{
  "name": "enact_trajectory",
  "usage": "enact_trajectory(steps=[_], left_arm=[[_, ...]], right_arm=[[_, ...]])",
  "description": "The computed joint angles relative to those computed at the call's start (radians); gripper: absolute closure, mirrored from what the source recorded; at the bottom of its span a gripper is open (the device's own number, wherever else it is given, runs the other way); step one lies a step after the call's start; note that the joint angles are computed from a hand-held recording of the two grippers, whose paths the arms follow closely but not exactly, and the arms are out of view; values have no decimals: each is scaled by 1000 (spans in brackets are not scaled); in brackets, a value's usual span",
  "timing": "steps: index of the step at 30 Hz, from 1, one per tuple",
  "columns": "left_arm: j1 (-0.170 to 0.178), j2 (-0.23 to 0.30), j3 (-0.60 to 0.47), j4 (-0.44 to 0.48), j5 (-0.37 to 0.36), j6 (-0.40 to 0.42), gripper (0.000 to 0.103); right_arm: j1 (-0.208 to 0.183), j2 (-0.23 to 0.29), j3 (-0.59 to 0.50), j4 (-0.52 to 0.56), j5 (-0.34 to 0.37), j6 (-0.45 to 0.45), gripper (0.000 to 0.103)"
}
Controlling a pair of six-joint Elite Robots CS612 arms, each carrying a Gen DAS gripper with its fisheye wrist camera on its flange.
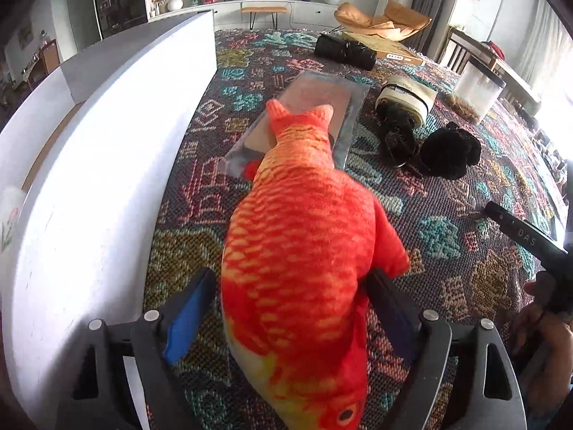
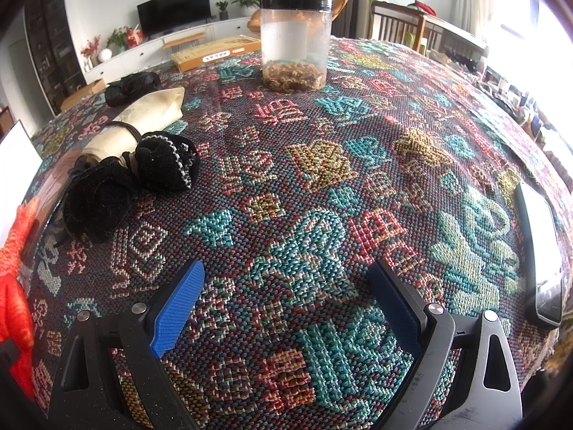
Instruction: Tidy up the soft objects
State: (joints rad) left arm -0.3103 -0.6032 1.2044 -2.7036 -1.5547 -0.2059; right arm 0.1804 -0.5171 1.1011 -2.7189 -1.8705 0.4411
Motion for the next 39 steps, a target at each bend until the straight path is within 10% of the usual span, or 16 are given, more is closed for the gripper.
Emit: enact_trajectory(steps=[4,8,39], left_arm=[[0,48,-72,42,0,57,0],[-1,54,-26,-121,15,76,0],[0,56,-27,-129,14,69,0]], right_arm=[[0,0,0,0,0,0,8],[0,0,0,0,0,0,8],[0,0,0,0,-1,0,8]])
